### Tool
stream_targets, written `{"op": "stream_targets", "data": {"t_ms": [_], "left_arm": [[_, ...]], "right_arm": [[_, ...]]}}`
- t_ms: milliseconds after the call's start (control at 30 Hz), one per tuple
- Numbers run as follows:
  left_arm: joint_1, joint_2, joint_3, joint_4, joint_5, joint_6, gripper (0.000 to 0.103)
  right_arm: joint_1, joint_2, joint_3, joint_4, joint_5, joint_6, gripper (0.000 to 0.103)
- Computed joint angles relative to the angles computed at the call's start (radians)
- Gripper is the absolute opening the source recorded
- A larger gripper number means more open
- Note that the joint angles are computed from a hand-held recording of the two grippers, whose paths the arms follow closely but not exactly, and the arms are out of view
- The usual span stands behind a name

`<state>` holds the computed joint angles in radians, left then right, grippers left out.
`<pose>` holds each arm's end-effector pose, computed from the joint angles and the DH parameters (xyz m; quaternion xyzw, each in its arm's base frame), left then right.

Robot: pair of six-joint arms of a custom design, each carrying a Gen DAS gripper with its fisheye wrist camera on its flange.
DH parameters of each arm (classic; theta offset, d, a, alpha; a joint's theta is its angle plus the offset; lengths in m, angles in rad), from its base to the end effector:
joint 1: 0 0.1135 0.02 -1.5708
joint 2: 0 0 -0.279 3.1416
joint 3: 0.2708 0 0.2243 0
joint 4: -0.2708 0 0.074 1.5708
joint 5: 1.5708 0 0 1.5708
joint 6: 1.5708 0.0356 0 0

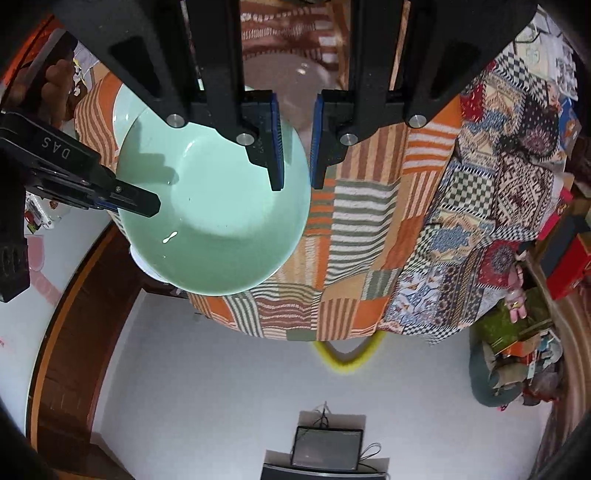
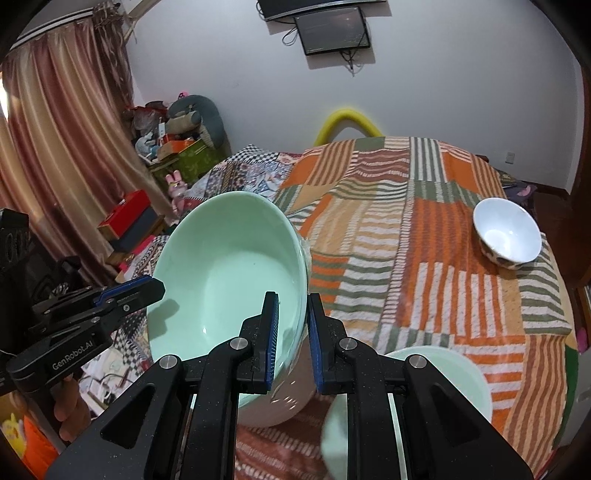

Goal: Organize plates and bowls
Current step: 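Lift the mint green bowl with both grippers and lower it into the pale pink bowl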

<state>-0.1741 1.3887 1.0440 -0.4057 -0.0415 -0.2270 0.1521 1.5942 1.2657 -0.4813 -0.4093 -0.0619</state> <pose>0.2694 -0.0459 0.2966 -0.0325 0.9163 -0.0608 0.3945 0.3181 0.0631 0.3023 -0.1721 0.8958 0.2049 0.3548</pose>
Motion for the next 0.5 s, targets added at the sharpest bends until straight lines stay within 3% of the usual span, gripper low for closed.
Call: {"op": "stream_targets", "data": {"t_ms": [500], "left_arm": [[0.046,0.002,-0.156,0.036,-0.012,-0.011,0.013]], "right_arm": [[0.095,0.026,-0.117,0.046,0.053,0.04,0.014]]}}
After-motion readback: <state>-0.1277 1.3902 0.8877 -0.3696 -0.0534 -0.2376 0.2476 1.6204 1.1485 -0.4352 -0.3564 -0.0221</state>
